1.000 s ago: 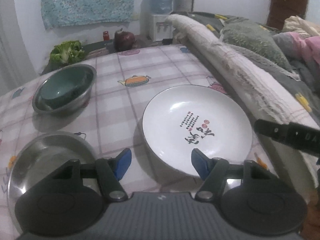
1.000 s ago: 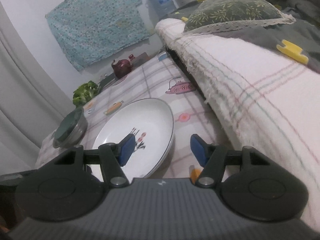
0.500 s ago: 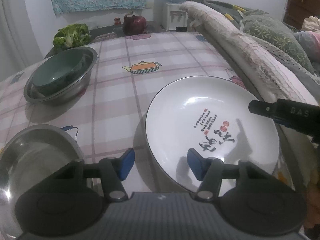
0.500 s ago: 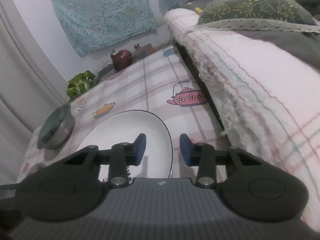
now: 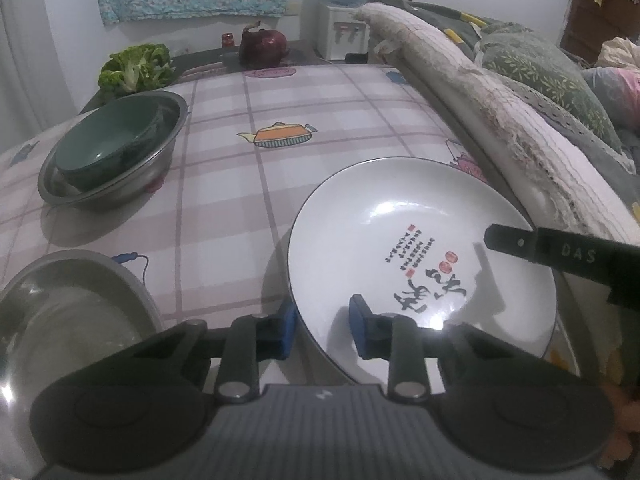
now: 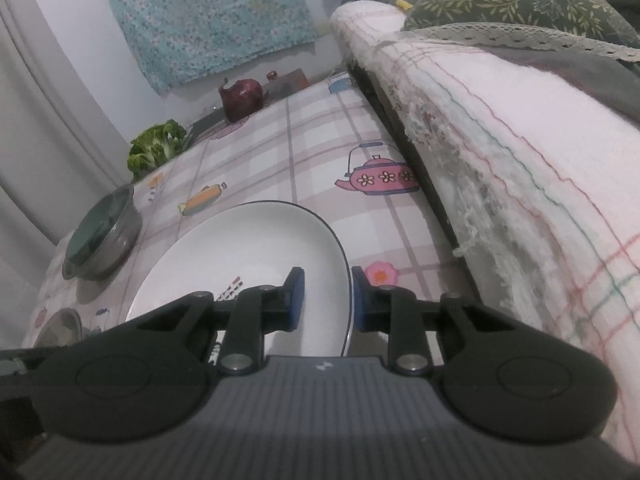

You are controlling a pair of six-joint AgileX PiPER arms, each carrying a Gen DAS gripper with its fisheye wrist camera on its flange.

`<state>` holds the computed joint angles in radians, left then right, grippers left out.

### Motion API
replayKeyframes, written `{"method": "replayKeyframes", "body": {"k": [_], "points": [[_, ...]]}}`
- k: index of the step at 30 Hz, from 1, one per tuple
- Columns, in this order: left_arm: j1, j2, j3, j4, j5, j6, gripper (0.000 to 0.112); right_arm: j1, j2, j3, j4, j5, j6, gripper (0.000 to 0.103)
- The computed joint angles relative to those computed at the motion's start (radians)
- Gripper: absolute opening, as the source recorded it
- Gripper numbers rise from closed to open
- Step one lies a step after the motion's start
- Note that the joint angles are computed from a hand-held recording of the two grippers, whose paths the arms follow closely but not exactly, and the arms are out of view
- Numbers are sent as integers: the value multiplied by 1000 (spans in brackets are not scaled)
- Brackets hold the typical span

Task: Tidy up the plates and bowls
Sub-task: 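Close both grippers on the rim of the white plate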

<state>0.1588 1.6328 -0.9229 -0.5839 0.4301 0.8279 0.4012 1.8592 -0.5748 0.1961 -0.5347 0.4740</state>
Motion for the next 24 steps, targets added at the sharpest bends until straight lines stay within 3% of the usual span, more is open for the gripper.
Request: {"method": "replayKeyframes", "body": {"k": [5, 12, 24], "points": [[20, -39, 40, -13, 11, 26, 29, 25, -37, 54, 15, -5, 11, 23], [69, -122, 131, -58, 36, 135, 29, 131, -108, 158, 163, -25, -45, 23], [288, -282, 272, -141, 184, 360, 29, 468, -208, 300, 541, -91, -149, 24]]}}
